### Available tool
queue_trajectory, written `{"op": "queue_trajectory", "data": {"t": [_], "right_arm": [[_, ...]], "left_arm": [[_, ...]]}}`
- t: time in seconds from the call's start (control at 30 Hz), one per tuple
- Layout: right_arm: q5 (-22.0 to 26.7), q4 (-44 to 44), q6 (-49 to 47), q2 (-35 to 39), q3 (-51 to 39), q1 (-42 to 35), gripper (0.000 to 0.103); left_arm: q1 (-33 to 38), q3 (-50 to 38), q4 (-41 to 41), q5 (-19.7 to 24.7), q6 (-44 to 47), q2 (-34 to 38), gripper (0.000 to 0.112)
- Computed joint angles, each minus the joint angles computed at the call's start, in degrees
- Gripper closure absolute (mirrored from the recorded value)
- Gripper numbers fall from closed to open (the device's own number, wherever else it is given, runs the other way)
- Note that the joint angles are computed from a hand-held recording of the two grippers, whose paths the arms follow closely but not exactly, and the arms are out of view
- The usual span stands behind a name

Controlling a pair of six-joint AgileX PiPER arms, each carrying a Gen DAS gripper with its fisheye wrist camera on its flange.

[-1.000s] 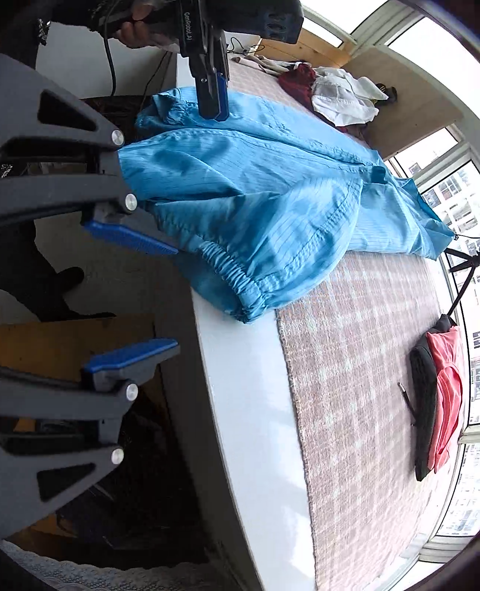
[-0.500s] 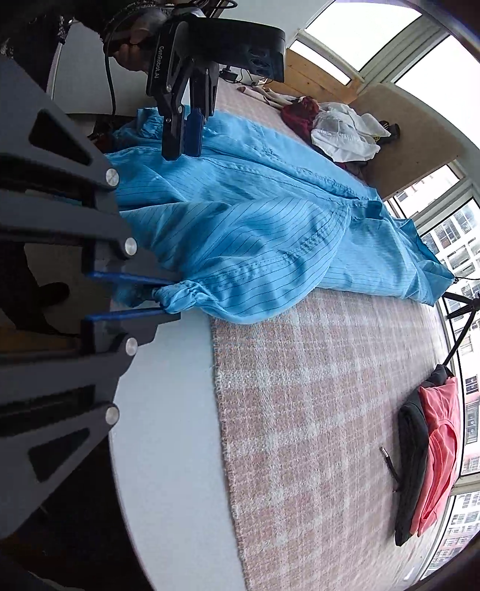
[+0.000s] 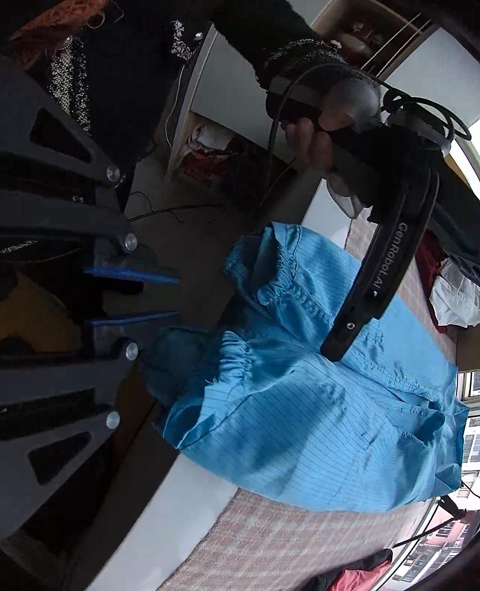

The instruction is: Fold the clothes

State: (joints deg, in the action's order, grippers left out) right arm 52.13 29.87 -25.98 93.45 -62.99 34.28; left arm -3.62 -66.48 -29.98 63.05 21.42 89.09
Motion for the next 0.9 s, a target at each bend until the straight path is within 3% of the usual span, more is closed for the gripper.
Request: {"op": "queue_trajectory", "data": {"t": [0.07, 0.17, 0.23, 0.37, 0.43, 0.53, 0.67, 0.8, 0.83, 0.87, 0.9], "right_arm": [[-2.0, 2.7, -1.0, -4.3, 5.7, -1.5, 0.087], [-6.4, 4.3, 1.1, -10.9, 12.7, -8.4, 0.068], [-9.8, 4.8, 3.2, -10.9, 14.4, -10.7, 0.057], [-16.6, 5.9, 7.4, -9.9, 17.1, -14.7, 0.056], [-20.8, 6.2, 7.9, -8.3, 18.0, -13.5, 0.056], [-29.7, -3.5, 12.6, -8.2, 21.3, -9.9, 0.056], [-28.6, 3.3, -1.3, -5.0, 20.9, -12.6, 0.057], [-27.4, 14.7, -12.8, -0.5, 18.8, -13.5, 0.058], [-25.7, 19.8, -16.9, 1.1, 18.2, -14.3, 0.062], [-23.8, 24.2, -20.4, 2.5, 17.8, -15.0, 0.074], [-22.4, 28.1, -23.6, 2.9, 18.2, -15.6, 0.079]], "left_arm": [[0.9, -1.4, -0.9, 0.3, 1.1, -0.4, 0.071], [-0.2, -3.7, -2.4, -0.1, 1.9, 1.0, 0.071], [-2.2, -3.9, -3.1, -0.5, 2.5, 2.8, 0.069], [-8.4, -1.7, 1.8, 0.1, 1.5, 5.2, 0.067], [-9.5, 1.8, 4.1, 0.0, 1.4, 2.8, 0.069], [-9.6, 4.6, 5.8, 0.5, 0.8, -1.9, 0.069], [-13.0, 2.5, 7.3, 2.5, -0.1, -5.7, 0.064], [-20.7, 0.8, 8.9, 1.6, -0.1, -3.4, 0.056], [-22.8, 0.9, 10.0, 0.6, -0.1, -2.4, 0.056], [-25.0, 1.2, 11.5, -0.6, -0.1, -1.4, 0.056], [-26.9, 1.9, 13.3, -1.9, 0.1, -0.7, 0.057]]}}
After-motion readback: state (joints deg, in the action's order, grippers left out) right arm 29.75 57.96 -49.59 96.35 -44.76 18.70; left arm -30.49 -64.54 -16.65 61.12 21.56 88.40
